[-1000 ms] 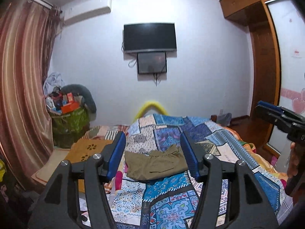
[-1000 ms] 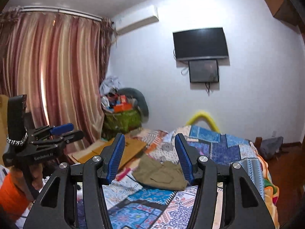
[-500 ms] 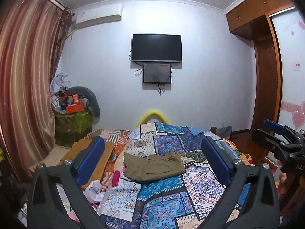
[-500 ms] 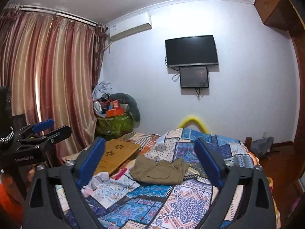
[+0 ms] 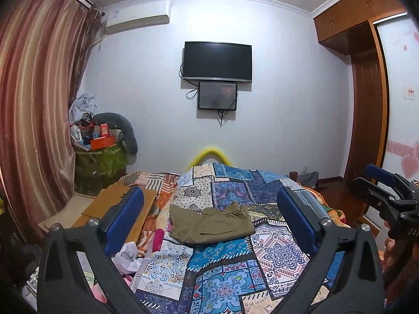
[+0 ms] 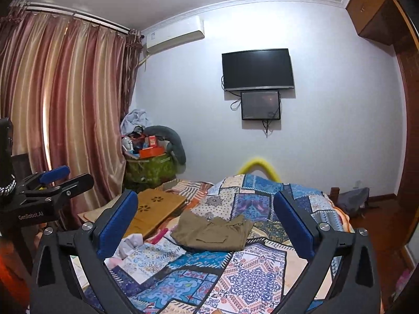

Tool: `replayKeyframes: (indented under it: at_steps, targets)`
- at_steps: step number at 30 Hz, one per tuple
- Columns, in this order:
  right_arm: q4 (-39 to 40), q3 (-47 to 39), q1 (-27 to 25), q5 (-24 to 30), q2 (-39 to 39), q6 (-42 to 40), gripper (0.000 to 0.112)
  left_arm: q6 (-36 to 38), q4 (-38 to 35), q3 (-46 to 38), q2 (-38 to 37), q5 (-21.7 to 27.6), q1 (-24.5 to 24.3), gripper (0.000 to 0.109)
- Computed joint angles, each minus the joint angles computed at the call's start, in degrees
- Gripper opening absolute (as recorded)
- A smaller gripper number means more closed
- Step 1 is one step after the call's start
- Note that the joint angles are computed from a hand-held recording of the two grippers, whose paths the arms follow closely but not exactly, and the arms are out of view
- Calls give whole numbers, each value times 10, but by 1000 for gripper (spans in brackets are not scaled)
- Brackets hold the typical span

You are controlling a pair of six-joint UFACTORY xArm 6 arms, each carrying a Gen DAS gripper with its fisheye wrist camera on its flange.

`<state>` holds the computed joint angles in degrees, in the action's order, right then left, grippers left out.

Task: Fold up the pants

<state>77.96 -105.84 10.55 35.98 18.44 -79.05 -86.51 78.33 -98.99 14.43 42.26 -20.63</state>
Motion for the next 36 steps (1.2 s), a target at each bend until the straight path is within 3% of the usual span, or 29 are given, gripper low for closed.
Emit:
replayKeyframes:
  at_steps: [36]
  targets:
    - [-18, -3, -10, 5, -1, 34, 103, 29, -15, -24, 24, -18, 1, 103]
